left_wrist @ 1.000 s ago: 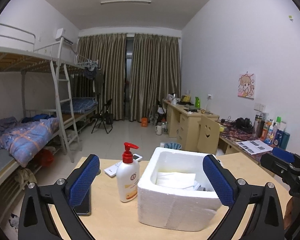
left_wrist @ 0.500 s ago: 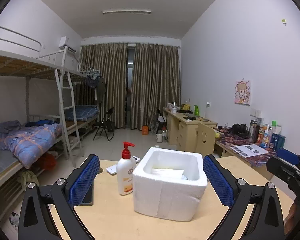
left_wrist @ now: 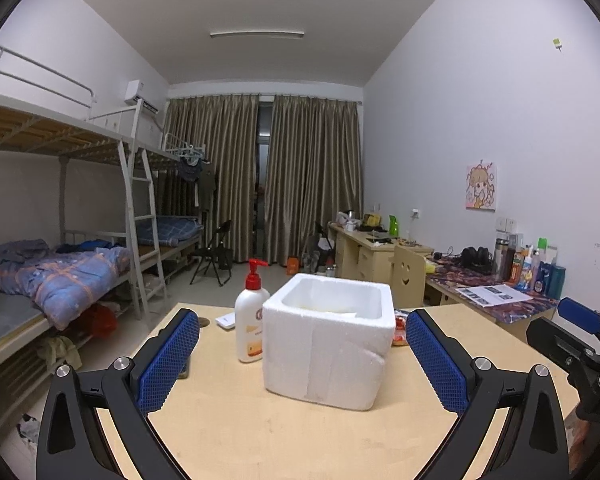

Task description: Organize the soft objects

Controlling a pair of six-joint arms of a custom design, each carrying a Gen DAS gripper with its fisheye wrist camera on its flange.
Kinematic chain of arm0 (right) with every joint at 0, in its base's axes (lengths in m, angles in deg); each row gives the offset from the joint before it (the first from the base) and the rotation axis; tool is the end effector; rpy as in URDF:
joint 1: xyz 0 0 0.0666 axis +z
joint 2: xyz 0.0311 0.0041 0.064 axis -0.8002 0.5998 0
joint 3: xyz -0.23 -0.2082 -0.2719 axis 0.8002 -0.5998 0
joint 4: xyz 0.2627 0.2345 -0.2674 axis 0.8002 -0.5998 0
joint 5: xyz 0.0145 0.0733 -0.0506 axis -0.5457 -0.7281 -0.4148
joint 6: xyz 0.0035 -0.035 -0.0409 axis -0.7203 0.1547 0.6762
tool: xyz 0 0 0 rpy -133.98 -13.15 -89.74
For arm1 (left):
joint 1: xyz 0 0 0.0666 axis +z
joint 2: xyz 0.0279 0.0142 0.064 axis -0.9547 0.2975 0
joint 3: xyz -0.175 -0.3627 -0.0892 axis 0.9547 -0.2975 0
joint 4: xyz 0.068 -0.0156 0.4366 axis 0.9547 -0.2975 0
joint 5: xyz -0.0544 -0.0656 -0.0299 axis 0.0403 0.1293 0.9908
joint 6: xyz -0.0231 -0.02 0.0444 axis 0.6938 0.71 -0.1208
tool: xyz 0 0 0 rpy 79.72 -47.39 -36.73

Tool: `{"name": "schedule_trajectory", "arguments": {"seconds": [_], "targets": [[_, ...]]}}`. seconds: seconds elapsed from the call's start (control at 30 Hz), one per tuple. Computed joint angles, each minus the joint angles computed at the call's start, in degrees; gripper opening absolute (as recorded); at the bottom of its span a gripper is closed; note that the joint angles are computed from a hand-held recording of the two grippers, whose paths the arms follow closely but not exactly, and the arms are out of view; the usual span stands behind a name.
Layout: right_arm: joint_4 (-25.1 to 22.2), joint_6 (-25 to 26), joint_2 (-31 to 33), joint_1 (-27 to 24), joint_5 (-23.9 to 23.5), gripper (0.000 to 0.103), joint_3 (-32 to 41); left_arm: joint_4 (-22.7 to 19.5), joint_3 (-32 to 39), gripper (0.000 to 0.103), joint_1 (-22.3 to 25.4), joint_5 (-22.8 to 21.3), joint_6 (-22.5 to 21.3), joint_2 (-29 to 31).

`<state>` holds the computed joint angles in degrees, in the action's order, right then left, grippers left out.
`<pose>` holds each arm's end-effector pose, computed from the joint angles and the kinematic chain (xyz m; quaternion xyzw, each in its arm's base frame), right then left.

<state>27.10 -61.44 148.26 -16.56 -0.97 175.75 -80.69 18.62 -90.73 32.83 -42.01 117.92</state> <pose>0.5494 0.3782 0.4249 0.0458 0.7545 -0.0170 0.6545 0.6339 -0.2107 0.4335 0.1283 0.7421 -0.1625 0.6375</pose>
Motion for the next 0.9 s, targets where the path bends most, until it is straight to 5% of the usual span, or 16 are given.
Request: {"name": "schedule_trajectory", "arguments": {"seconds": [0.57, 0.9], "targets": [[2.64, -2.03, 0.73, 2.3, 8.22, 0.103, -5.0, 3.2, -6.39, 0.103, 0.23, -0.32, 0.53, 0.08], [1.78, -4.51, 0.53, 2.76, 7.51, 0.103, -6.1, 3.26, -8.32, 0.103, 0.26, 0.19, 0.18, -0.24]]}}
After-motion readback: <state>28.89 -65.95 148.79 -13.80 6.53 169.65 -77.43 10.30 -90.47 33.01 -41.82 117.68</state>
